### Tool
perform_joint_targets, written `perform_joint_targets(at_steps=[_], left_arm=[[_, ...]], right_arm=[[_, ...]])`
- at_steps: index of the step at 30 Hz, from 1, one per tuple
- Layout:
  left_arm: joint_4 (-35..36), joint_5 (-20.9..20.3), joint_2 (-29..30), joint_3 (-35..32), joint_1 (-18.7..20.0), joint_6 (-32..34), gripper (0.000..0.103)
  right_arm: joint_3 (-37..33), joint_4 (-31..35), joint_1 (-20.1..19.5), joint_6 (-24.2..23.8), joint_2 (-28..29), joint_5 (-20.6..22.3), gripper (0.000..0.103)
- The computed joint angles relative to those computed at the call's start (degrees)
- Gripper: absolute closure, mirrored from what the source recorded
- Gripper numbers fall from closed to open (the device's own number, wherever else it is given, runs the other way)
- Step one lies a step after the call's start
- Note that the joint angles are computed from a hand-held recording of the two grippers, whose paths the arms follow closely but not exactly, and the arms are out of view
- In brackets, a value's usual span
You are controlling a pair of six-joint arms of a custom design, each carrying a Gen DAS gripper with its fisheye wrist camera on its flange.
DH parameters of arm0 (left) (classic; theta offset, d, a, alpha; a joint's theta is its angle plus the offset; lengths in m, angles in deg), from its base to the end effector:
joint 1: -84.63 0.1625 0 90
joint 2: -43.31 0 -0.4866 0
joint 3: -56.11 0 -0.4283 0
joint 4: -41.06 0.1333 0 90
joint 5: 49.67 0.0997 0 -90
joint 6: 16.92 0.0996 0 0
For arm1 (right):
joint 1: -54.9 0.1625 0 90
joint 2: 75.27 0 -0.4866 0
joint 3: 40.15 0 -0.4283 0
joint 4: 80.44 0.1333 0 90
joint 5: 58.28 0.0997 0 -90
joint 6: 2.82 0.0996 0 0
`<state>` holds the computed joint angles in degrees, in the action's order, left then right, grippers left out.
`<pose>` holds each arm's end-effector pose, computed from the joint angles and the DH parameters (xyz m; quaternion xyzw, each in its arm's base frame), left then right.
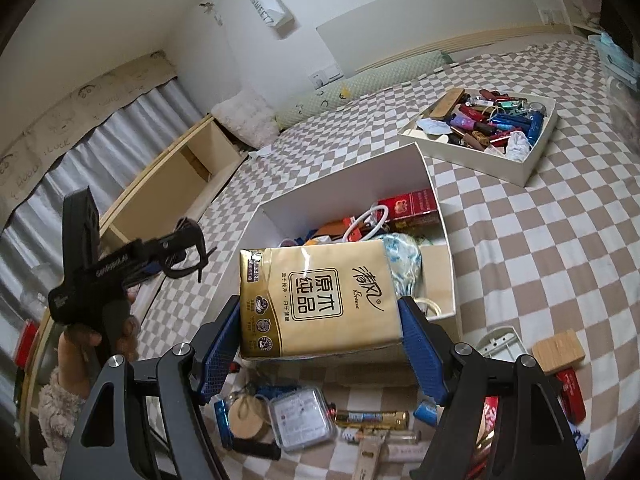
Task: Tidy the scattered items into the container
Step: 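Carry the tissue pack over the box with the right tool while the left tool lifts the clip, then open the left tool to drop the coiled clip in the box while the right tool drops the tissue pack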
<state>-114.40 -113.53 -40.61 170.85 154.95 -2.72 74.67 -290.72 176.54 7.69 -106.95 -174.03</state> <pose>-0.0191 -0.5796 0.4100 0.2065 0.9092 -0.3000 0.2018 0.3908 -0.4626 -0.0185 0.0997 -0.9214 0.3656 0.0855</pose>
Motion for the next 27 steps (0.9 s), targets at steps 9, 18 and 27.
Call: perform_joint_targets(at_steps=[9,18,27], left_arm=[[1.0,0.7,7.3,-6.7,0.9,0.1,0.014],[3.9,3.9,13.7,-12.2,2.0,-2.4,0.014],[3.6,9.2,18.5,-15.6,2.2,-2.0,0.013]], right_arm=[[-0.8,1.4,-1.6,0.8,-0.5,1.1,0.027],[-2.0,5.4,-3.7,1.5,-0.6,3.4,0.027],[-3.5,9.0,-4.5,0.9,-0.4,5.1,0.027]])
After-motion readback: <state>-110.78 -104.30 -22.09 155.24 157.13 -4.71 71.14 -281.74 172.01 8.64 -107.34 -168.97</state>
